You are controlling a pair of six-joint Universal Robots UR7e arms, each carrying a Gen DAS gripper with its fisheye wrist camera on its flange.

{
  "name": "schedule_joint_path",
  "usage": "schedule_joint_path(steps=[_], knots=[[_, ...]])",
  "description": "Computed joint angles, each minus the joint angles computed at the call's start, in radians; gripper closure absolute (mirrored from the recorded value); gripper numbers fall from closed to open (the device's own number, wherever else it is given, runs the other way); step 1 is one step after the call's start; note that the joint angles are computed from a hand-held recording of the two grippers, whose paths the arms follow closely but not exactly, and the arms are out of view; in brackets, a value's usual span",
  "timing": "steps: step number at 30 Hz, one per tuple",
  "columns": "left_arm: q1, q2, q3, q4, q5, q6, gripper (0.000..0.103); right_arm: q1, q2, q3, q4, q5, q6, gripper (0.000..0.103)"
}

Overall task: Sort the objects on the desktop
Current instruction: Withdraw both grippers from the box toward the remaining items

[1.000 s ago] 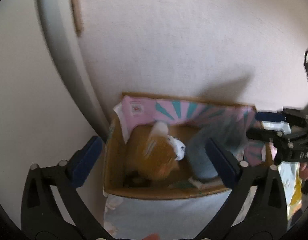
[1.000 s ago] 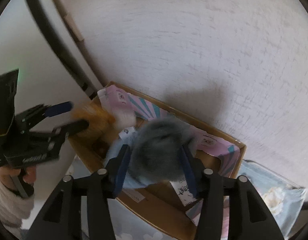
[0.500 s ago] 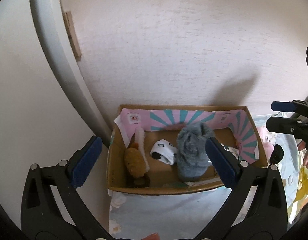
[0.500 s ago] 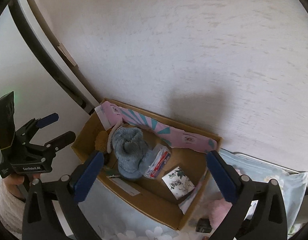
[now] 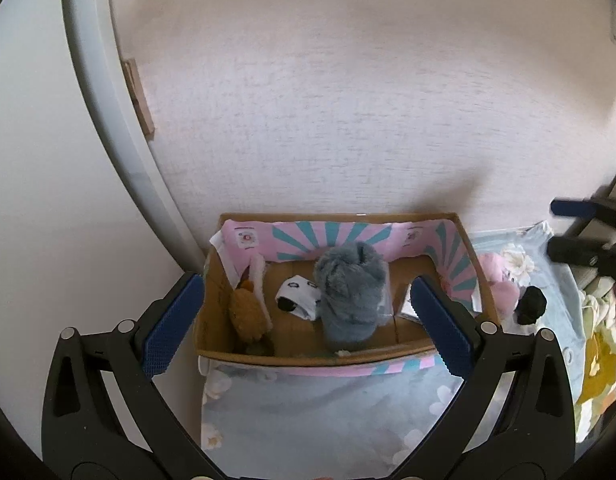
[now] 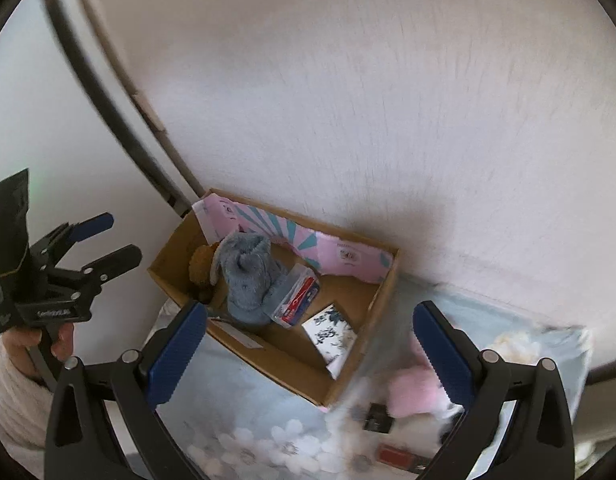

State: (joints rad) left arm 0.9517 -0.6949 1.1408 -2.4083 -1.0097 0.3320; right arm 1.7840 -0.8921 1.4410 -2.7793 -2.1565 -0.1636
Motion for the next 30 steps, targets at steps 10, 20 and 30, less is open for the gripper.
schedule_joint_path(steps=[10,20,30], knots=[[-0.042,-0.069,0.131,-0.073,-0.057,-0.018,0.0,0.016,-0.125,0.151,-0.113,-0.061,-0.074,0.0],[-0.107,-0.089,0.223,-0.109,-0.094,-0.028,0.0,-0.004,-0.255,0.284,-0.157,-0.109,-0.119,0.0],[-0.155,-0.062,0.305,-0.042,-0.14,-0.168,0.0,-0.071,-0.377,0.429,-0.166,-0.096,-0.139,0.0]])
